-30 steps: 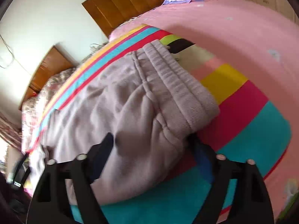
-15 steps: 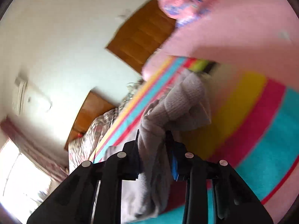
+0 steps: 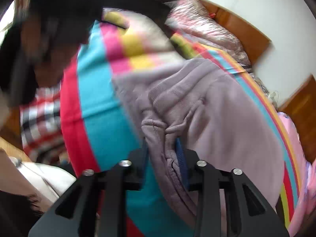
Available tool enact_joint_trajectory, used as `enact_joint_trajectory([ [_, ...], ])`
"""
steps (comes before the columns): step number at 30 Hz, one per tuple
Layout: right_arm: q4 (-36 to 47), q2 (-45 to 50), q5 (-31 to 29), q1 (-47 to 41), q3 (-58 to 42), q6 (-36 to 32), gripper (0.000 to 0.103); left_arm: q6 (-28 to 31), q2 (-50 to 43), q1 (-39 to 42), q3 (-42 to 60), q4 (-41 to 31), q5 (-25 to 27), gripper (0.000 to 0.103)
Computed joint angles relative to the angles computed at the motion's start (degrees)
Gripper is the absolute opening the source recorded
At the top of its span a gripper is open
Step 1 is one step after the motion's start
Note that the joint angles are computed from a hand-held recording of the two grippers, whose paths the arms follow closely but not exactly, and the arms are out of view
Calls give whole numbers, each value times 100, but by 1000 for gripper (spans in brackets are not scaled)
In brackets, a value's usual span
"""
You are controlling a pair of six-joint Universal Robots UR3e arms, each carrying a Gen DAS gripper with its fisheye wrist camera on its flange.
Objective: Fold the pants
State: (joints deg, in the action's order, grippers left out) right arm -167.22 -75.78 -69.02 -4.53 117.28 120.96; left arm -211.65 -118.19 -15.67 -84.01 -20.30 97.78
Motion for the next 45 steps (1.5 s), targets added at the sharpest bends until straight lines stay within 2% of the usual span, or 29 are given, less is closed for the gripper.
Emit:
enact_joint_trajectory([
  [1,85,-145,180,-77,142,-207,64,-5,98,27,-129,1,2,102],
  [2,649,-319,567,-291,92,-385,68,-20,185,45,-258,29,-14,102],
  [5,2888,-738,1799,-1143,-537,-929,69,-149,352,203,-637,311,-564,102],
  [7,3861,-748,2430,-1704,-966,-1074,68,-175,306,284,-673,528,-1058,102],
  [8,4032,-916,2646,-1757,-930,-906,68,-141,246,295,-650,617,-1250,102],
  [10,4062,-808,2710,-1883,-1166,-513,62,-69,119,276,-518,663,-1631,102],
  [12,3710,-532,2452,-1754,-1362,-146,57,-68,-40,270,-396,670,-1914,102],
  [15,3638,-534,2308,-1462,-1251,-288,47,-221,-123,232,-442,681,-1959,102],
  [18,2663,-96,1704,-885,-1298,248,39,-372,-4,282,-761,800,-1911,102],
  [19,2446,113,1494,-741,-1402,382,39,-410,65,322,-893,842,-1908,102],
  [21,2296,315,1479,-704,-1415,283,39,-457,187,361,-1132,932,-1860,102],
  [26,2650,283,1491,-777,-1521,200,40,-495,186,469,-1303,1076,-1981,102],
  [30,2043,330,1371,-701,-1273,233,39,-430,-65,406,-1082,1123,-2196,101],
  [32,1794,251,1473,-763,-1046,144,35,-418,-180,355,-929,1028,-2184,102],
  [33,1927,207,1588,-838,-1061,136,23,-422,-185,345,-931,1017,-2168,102],
  [34,2331,175,1813,-970,-1222,128,16,-427,-173,356,-951,1024,-2160,102],
  [36,3165,103,2165,-1169,-1587,102,16,-469,-91,380,-1051,1074,-2084,102],
  [40,4065,-395,2624,-1339,-1842,-51,16,-570,108,478,-1295,1194,-1947,102],
  [42,4056,-574,2574,-1318,-1788,-45,16,-595,156,510,-1366,1262,-1948,102],
  [45,3807,-324,1963,-1011,-1718,5,17,-573,112,492,-1285,1227,-1963,102],
])
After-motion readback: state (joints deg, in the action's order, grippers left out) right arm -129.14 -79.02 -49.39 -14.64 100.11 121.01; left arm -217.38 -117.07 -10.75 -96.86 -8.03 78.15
